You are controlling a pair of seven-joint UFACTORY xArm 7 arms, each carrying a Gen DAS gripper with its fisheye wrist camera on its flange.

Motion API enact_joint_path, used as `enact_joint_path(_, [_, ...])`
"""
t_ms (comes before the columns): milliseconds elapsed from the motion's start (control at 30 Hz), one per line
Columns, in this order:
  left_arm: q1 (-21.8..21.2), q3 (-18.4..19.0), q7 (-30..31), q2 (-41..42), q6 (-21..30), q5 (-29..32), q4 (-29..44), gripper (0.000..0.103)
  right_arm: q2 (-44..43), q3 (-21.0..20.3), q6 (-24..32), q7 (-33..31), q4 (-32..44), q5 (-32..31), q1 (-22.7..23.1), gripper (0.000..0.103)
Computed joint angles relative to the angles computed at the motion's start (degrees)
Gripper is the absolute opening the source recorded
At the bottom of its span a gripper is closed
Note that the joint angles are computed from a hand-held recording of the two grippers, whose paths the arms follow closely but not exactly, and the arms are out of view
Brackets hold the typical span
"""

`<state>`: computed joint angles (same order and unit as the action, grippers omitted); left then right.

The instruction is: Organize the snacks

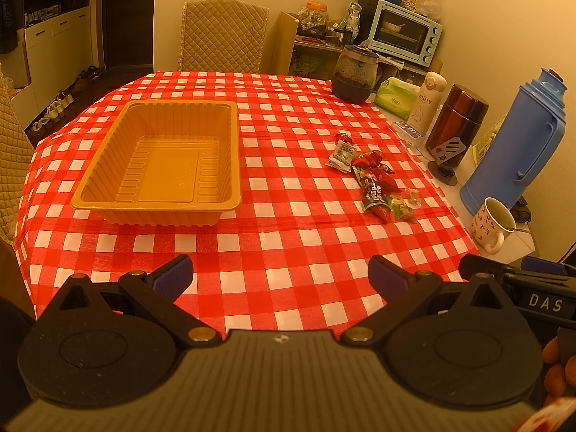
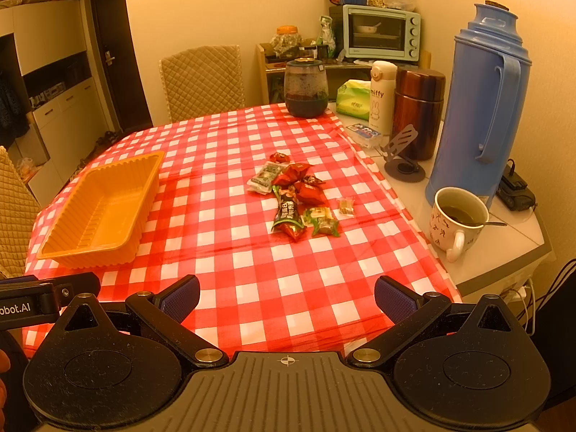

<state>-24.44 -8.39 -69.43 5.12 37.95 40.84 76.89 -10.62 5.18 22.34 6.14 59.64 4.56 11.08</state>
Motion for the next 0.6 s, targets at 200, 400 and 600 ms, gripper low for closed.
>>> enact_joint_path(200, [0.0,0.0,0.0,0.0,0.0,0.0,0.0,0.103,-0.1,-0.1,0.0,-0.1,0.0,0.0,0.0,0.102])
enact_joint_path(400, [0.0,0.0,-0.1,0.0,-0.1,0.0,0.0,0.103,0.0,-0.1,-0.6,0.3,-0.3,0.0,-0.1,0.102])
enact_joint_path(600, [-0.1,0.3,1.1,1.5,-0.8,-0.3,1.8,0.102,0.2,-0.5,-4.1,1.7,-1.3,-0.2,-1.0,0.102])
